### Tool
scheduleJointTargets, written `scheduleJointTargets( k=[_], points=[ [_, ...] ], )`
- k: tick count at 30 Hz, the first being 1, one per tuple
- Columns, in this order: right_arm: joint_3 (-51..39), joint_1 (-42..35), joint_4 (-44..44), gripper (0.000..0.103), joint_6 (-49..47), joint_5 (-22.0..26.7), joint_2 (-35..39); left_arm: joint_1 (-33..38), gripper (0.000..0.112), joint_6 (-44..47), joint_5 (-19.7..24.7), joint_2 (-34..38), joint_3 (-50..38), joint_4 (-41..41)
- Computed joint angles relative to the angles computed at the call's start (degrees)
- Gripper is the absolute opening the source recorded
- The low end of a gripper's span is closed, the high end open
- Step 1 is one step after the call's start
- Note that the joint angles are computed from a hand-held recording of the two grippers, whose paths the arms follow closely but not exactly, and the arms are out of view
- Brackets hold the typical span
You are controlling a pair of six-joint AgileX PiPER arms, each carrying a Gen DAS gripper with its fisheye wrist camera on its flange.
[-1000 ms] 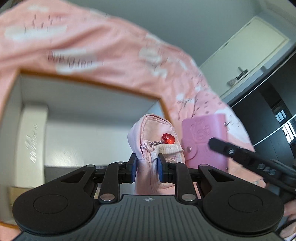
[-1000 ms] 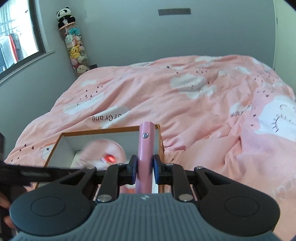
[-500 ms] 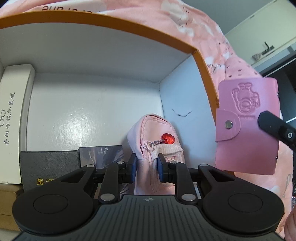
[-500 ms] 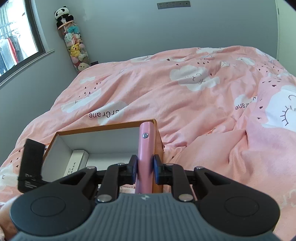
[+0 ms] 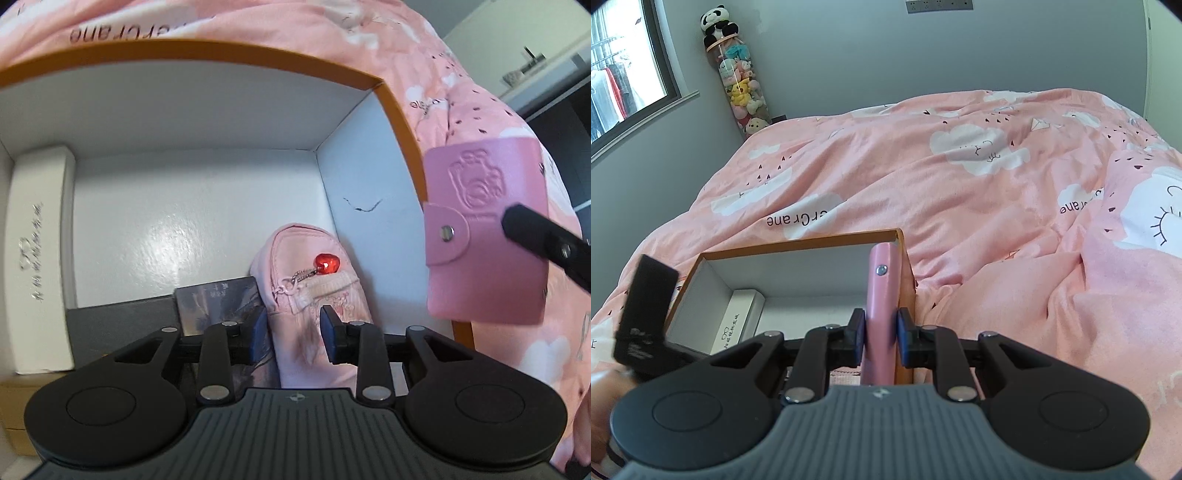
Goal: Organize objects
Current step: 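Lift and carry the pink pouch and pink card holder over the orange box, then lower the pink pouch into the orange box and open the left tool, then lower the pink card holder into the orange box and open the right tool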
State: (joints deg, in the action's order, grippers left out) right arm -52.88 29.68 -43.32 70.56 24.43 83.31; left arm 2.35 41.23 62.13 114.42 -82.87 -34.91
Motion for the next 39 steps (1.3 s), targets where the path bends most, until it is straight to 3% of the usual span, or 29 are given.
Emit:
scheduleJointTargets(
  k=[2,6,11,17,23,28,33,39],
  points=[
    [-0.1,0.2,-0.4,0.019,0.2,0.0,0.1,-0.2,0.022,0.8,0.9,0.3,-0.6,0.9],
    [-0.3,0.4,-0.3,0.019,-0.2,0.3,0.3,-2.1,0.02,-0.6,-0.2,1.3,-1.1,4.5],
    [-0.1,0.3,0.9,0.019,-1.2,0.5,0.1,-2.0,0.02,-1.7,2.1,2.8,-3.6,5.7],
    [-1.2,0.2,2.8,0.019,-3.9,0.6,0.9,0.0,0.021,-0.6,3.5,2.5,-5.3,0.0],
    [-5.5,-1.8,11.9,0.019,-13.9,-0.8,4.3,5.4,0.023,3.4,-0.9,-1.5,-4.8,-3.1],
    [-12.4,-3.4,18.5,0.019,-18.3,-2.3,11.5,5.6,0.023,2.4,-4.0,-0.1,-6.8,-4.5],
    [-22.1,-1.0,13.2,0.019,-17.6,2.9,21.1,6.0,0.023,3.6,-4.9,0.1,-6.9,-4.5],
    [-31.5,0.9,14.2,0.019,-39.2,8.7,28.8,6.4,0.023,4.7,-4.5,1.4,-9.5,-3.5]
  ],
)
